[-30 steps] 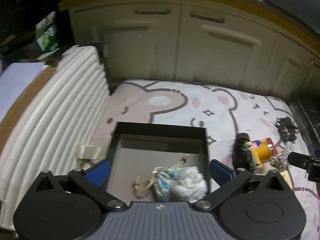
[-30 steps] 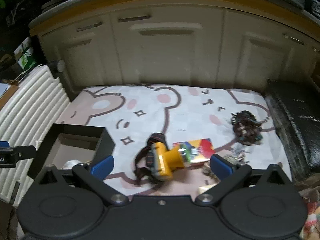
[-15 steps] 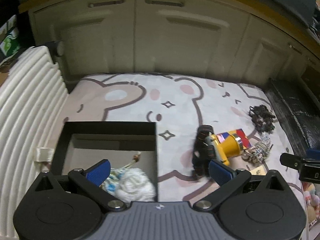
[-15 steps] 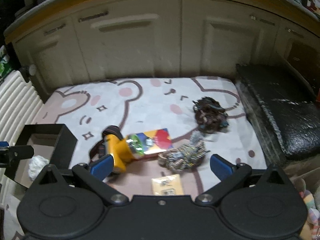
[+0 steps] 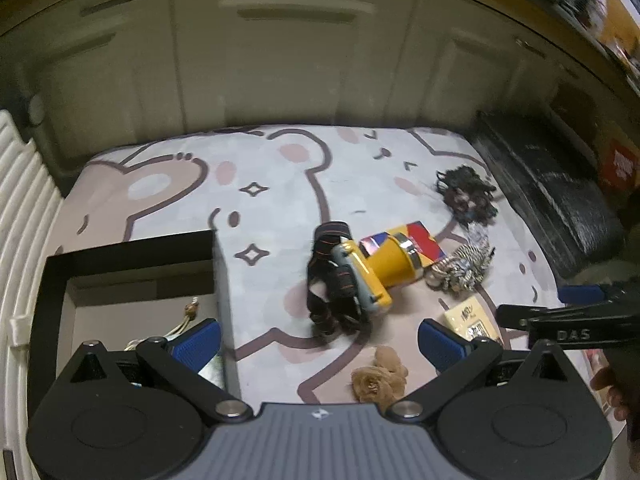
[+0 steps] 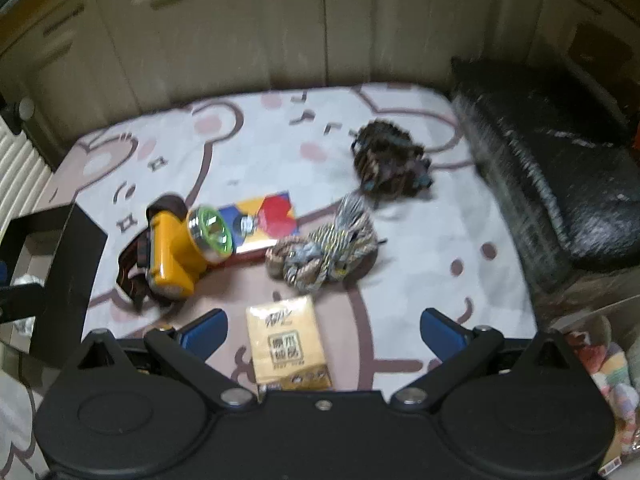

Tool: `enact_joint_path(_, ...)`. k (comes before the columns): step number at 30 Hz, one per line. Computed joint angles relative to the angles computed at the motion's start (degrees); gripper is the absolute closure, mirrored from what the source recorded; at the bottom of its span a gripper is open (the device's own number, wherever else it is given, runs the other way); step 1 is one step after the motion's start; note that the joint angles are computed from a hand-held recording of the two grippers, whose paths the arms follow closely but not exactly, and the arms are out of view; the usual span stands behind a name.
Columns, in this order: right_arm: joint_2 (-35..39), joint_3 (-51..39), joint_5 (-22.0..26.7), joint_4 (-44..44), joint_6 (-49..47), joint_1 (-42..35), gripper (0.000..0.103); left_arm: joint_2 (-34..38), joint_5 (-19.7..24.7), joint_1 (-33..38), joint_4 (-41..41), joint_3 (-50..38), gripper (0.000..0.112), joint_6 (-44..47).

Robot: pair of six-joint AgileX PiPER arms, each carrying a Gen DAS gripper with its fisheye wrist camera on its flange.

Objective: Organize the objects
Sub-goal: 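Move the left tool to the tan mesh flower while the right tool approaches the tissue pack, then grasp the tan mesh flower with the left gripper while the right gripper grasps the tissue pack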

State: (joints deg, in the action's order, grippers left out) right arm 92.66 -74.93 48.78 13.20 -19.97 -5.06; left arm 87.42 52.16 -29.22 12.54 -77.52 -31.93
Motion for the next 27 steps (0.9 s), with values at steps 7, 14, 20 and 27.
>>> enact_joint_path(7, 3.7, -2.67, 3.0, -1.27, 2.67, 0.82, 0.01, 4.31, 2.38, -1.66, -2.62, -2.99, 0.009, 4.38)
enact_joint_path(14, 6.33, -4.36, 4.51, 0.65, 2.88, 1.48, 0.024, 7.78, 5.77, 0.16, -8.28, -6.18, 0.033, 7.26)
enact_joint_path(20, 8.24, -5.23, 5.32, -0.23, 2.74, 3.25, 0.032, 9.7, 6.06, 1.52, -12.47, -6.51, 0.047, 10.34)
enact_joint_path(27, 9.65, -5.78, 6.44, -2.38, 1.46, 4.21, 0.05, 11.96, 5.87, 2.63, -16.24, -7.03, 0.047, 12.1)
